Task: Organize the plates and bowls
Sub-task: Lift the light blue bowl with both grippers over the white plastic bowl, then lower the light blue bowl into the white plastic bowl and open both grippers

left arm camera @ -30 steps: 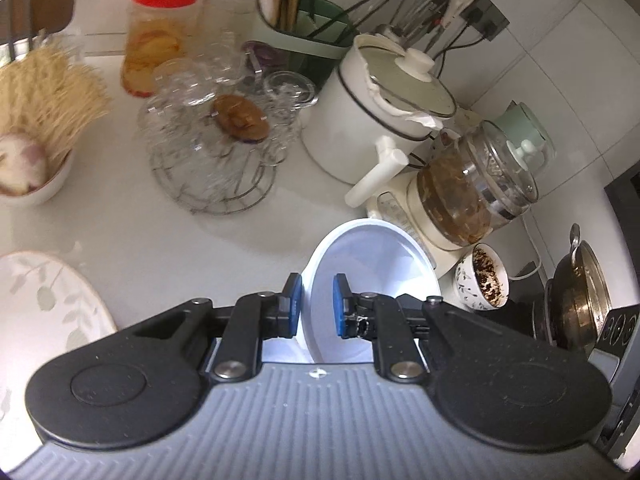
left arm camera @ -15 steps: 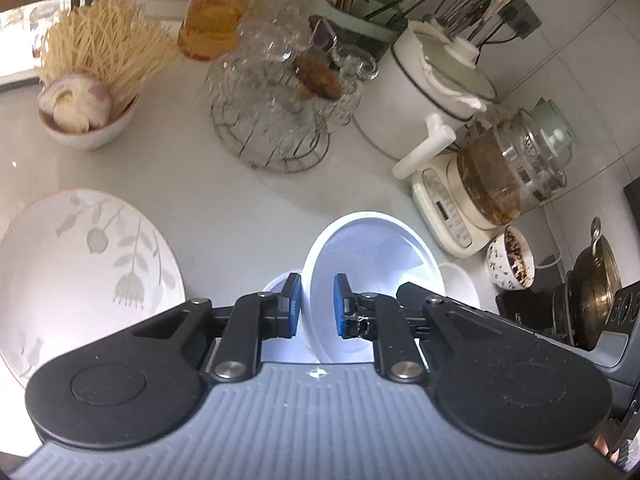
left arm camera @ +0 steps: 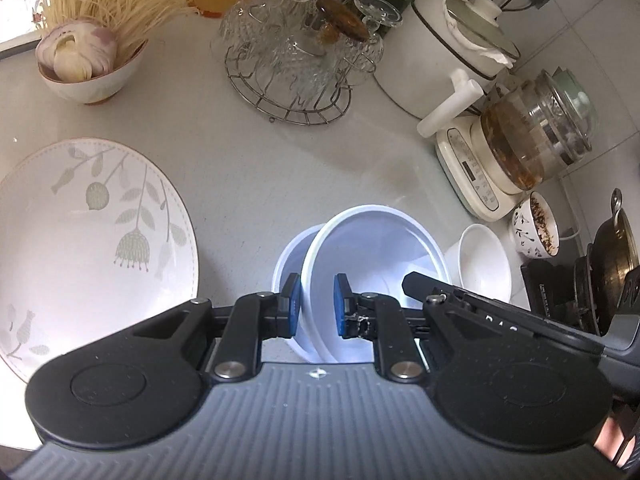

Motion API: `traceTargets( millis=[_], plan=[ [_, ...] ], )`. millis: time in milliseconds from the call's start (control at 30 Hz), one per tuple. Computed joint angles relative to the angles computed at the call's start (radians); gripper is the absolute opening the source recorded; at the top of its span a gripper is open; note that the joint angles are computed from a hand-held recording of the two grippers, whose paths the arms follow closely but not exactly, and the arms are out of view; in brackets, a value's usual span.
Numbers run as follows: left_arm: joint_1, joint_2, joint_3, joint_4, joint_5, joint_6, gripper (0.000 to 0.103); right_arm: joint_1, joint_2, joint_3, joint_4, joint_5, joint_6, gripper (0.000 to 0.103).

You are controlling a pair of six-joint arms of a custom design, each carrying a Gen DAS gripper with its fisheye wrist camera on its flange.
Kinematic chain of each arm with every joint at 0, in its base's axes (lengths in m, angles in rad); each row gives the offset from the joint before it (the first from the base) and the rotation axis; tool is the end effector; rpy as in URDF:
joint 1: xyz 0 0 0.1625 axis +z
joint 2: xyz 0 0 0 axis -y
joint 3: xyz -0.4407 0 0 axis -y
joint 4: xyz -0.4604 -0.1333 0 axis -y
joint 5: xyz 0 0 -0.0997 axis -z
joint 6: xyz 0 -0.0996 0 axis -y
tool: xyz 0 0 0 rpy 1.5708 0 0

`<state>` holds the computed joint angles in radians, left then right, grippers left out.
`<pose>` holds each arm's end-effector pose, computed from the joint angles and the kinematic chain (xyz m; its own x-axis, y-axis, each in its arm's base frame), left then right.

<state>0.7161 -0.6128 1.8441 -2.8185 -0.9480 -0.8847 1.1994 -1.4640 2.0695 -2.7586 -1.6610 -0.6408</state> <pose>-0.3382 -0.5480 -0.0974 -0.9260 -0.1236 -0.3568 0.0597 0.8850 -0.4617 -0.0886 -0.5701 0.3106 -0.9107 -0.1385 0.3891 -0.3011 0.8675 -0.3959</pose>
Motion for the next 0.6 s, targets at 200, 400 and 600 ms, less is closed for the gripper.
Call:
traceTargets(
  millis=[200,400,600],
  plan=[
    [0.007,0.001,-0.004,0.016,0.008,-0.012,0.019,-0.002,0.005,-0.004,0.009,0.017,-0.011,0.015],
    [0.006,-0.004,-0.019,0.055,0.024,-0.028,0.035,-0.001,0.002,-0.021,0.040,0.025,0.009,0.034],
    [-0.018,-0.012,-0.033,0.094,0.071,-0.007,0.041,0.002,-0.023,-0.013,0.024,0.067,-0.001,0.043]
  ],
)
